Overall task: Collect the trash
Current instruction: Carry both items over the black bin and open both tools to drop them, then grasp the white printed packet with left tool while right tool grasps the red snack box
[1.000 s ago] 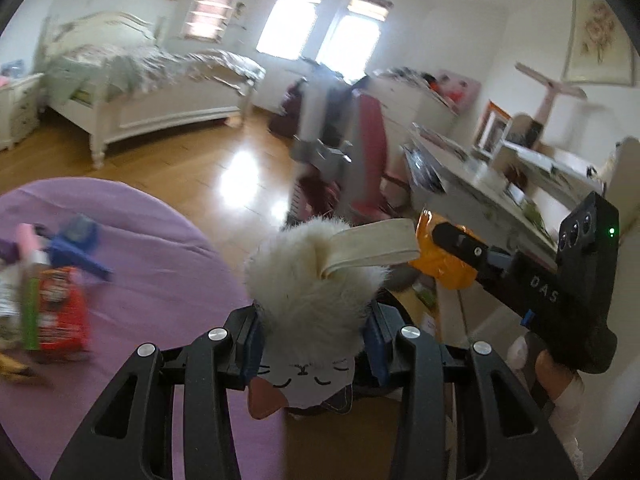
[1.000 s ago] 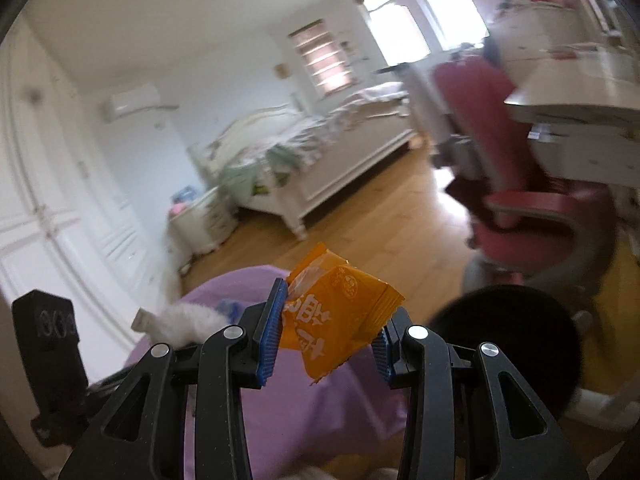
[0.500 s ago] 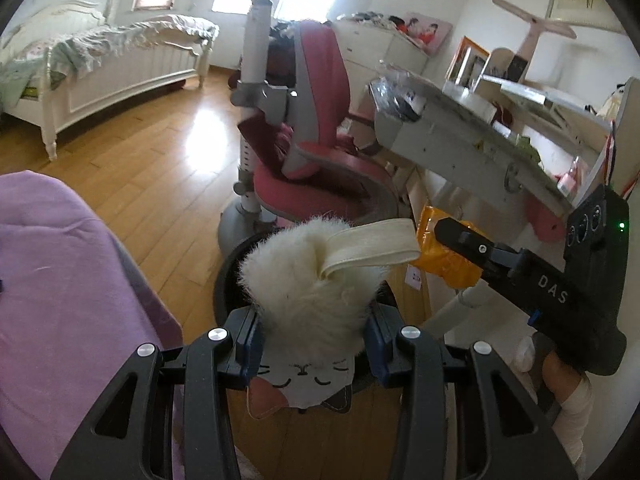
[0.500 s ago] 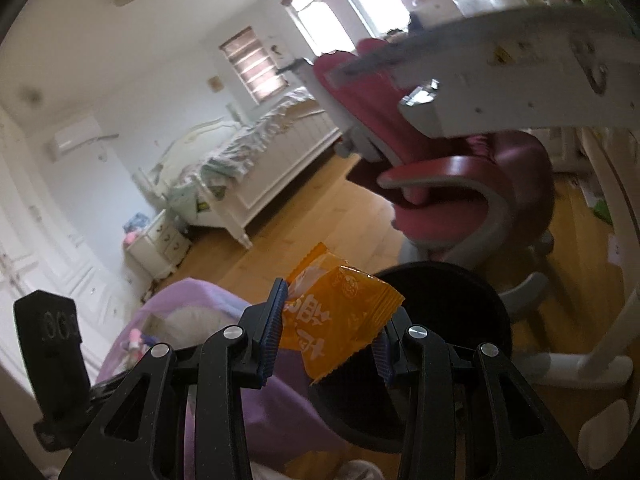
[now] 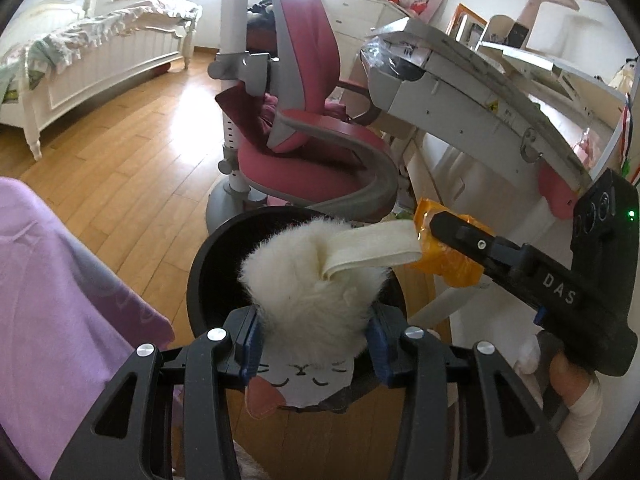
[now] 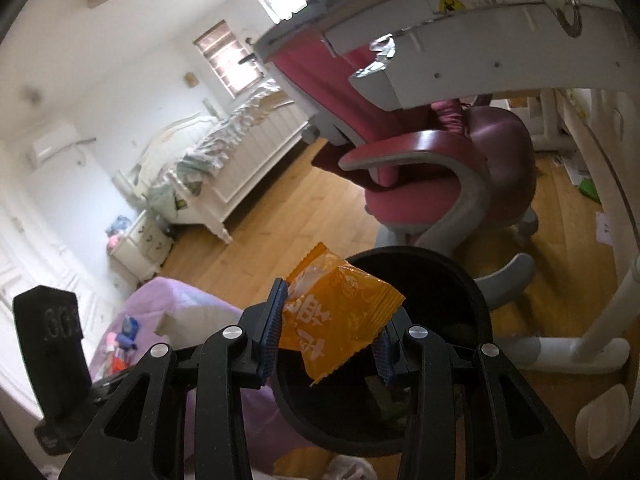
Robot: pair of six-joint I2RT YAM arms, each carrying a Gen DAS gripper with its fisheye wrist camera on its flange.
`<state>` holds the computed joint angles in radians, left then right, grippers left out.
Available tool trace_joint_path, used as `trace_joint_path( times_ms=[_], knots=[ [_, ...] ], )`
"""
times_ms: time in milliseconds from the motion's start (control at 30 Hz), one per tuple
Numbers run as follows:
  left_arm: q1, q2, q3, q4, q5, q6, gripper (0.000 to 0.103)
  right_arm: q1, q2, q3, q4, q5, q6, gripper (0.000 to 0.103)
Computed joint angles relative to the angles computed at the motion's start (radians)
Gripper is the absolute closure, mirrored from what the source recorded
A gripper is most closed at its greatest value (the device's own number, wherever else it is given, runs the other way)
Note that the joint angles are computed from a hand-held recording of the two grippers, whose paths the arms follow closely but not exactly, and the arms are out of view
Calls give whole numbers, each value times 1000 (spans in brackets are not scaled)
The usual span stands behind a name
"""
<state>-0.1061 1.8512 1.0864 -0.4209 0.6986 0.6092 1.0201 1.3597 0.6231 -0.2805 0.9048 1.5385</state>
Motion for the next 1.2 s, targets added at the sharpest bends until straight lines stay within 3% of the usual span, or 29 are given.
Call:
trace_joint_path(
  times_ms=[33,100,133,200,400,600,733,933,1100,1200],
  knots=[
    [-9,-5,-2,11,-15,-6,48,-10,5,4,-13,-11,8,55],
    [-11,-23,-11,38,-16,-12,37,-30,7,2,-27,-32,20,27],
    [-3,-32,-13,39,1,-11,28,-27,13,8,-51,-23,45,24],
    [15,-49,-14,38,35,-14,20,-19,16,18,-88,-4,77,23],
    [118,-87,31,-82,108,23,19,-21,40,56,-66,-13,35,23],
    [329,-87,115,-207,199,101,18,-40,150,177,26,-83,-133,23],
    [491,-25,215,-229,198,105,18,-49,251,298,61,-142,-254,23],
    [699,211,498,-207,127,-24,18,-43,456,569,84,-260,-448,23],
    [764,474,850,-293,2,-112,18,-35,687,922,32,-415,-630,23],
    [764,587,1012,-364,-55,-118,18,-34,862,1228,-95,-491,-727,23]
  ],
)
